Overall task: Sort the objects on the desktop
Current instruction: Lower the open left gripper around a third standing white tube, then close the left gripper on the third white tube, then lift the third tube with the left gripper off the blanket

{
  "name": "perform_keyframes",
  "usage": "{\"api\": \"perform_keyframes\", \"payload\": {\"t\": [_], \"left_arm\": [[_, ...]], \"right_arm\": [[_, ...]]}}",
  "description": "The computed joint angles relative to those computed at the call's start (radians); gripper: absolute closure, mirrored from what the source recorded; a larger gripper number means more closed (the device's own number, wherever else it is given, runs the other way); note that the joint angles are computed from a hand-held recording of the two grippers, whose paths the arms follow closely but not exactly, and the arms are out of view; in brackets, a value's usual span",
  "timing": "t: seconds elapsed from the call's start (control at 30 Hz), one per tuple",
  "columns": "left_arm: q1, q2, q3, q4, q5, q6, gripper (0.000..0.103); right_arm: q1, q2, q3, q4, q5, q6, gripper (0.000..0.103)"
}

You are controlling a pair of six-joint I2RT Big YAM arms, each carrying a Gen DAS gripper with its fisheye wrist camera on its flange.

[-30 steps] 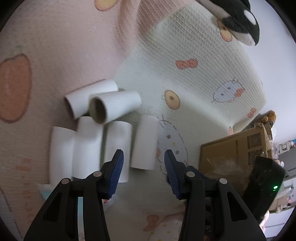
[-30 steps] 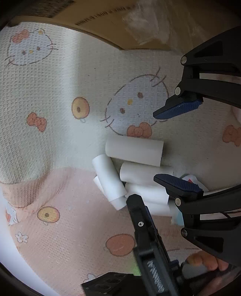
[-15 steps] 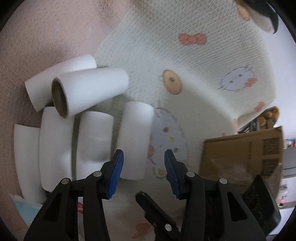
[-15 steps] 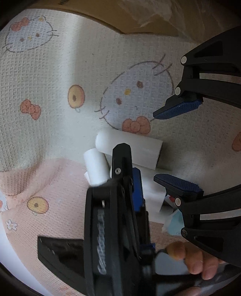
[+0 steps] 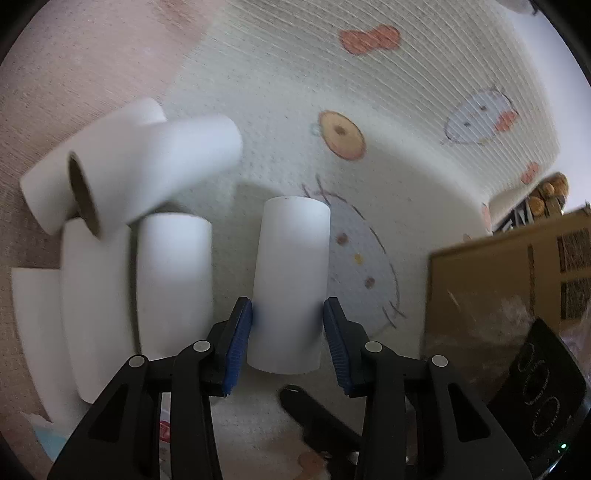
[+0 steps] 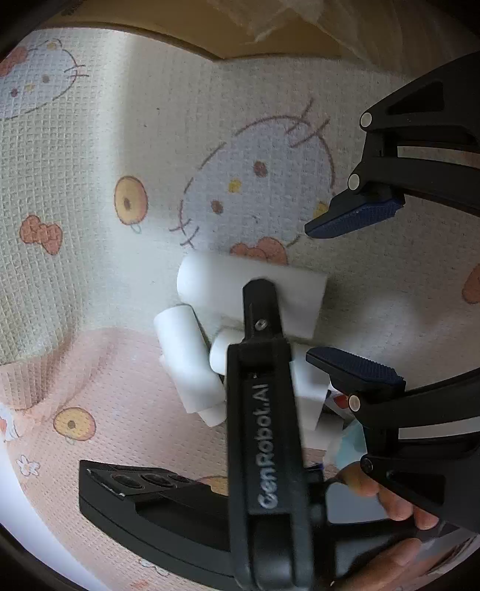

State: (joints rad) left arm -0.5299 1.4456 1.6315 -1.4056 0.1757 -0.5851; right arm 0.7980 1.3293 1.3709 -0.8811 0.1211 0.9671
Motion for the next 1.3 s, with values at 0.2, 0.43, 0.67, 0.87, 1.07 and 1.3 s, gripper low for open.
{"api": "perform_keyframes", "payload": {"t": [0.2,0.43,0.67,0.87,1.07,1.3], "left_arm": [[0.004,-0.031,-0.046,0.021,0.089,-0.005,0.059],[-0.010,-0.067,-0.078,0.009,0.072,-0.035,0.059],[0.008,-0.070,-0.081,-0.001,0.119,-0.052,0.058],[0.022,-0.074,-0.106,0.041,0.144,-0.092,0.054],[-0.016,-0.083,-0.103,0.057,0.068,-0.070,0.059],[-0.028,-0.106,-0.063,0.010,-0.036,-0.021,0.082]], "right_arm": [[0.006,-0.006,-0.022,0.016,-0.019,0.008,0.045],[0.011,-0.014,-0.058,0.047,-0.050,0.019,0.045],[0.020,-0.013,-0.055,0.035,-0.028,-0.012,0.045],[0.021,-0.008,-0.054,0.038,-0.022,-0.028,0.045],[0.013,-0.014,-0.059,0.053,-0.044,-0.004,0.045],[0.026,0.013,0.025,-0.016,-0.016,-0.063,0.045]]}}
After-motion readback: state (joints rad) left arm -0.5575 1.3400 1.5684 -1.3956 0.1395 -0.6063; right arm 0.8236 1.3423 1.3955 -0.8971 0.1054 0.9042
